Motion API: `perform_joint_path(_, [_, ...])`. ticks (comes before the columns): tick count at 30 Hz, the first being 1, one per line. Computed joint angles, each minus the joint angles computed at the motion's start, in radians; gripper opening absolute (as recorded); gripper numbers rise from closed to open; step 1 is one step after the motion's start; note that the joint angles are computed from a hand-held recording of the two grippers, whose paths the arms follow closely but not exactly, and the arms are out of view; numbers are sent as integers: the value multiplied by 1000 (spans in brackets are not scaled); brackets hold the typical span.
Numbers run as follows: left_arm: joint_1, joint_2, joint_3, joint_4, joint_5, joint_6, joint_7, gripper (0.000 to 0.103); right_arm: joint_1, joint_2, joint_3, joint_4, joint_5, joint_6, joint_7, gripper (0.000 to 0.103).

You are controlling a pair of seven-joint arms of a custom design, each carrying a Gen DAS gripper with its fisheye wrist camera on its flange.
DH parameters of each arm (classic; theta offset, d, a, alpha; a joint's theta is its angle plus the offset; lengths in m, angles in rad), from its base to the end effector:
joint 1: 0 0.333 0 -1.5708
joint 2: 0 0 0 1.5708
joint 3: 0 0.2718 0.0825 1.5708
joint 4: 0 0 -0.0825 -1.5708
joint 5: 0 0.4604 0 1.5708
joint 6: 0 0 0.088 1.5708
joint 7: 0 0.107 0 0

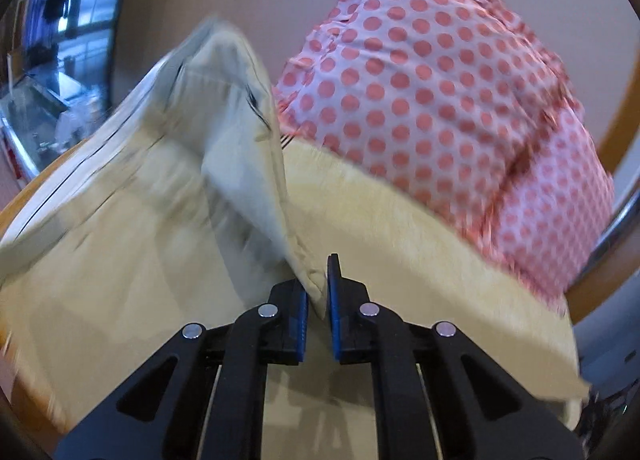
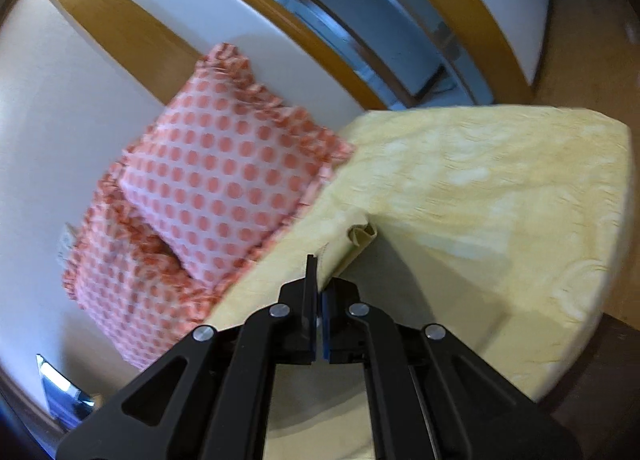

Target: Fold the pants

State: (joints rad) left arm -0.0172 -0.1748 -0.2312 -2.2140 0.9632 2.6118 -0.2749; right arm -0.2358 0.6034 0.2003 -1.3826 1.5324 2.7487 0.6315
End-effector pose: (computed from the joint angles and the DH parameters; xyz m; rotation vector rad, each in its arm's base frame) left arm 0.5867 -0.1690 0.4266 -2.2759 0.8323 -0.8708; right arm 0.7935 -0.0984 0.3505 -0.9981 1.6346 -0.2072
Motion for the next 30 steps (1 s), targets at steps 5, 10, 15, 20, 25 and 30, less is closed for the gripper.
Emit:
perform_joint_path(5, [-41,-100,-47,-166,-78,-19,-51,8,3,14,-22,-31,-106,13,127,1])
perform_joint_path(10, [-47,-134,-94,-205,-69,-40,-86,8,-14,-4,-12,-68,-109,56,120,1])
perform_joint_path(15, [-50,-130,-113,-215,-29,-37,-121,8,13,1,-34,-82,-236,101,215,2])
perform_joint_path(20, [-60,-190,-136,-268,39,-36,-172,13,-34,-44,29,-143,-186,161,120,31])
perform_joint_path(25, [-90,-279,-181,-308,26,-154,-153,36,2,-58,-3,-164,-191,264,135,46])
perform_joint_path(30, [-104,-307,-268,-265,113,-439,-197,75,-10,-38,30,-152,-227,255,111,28])
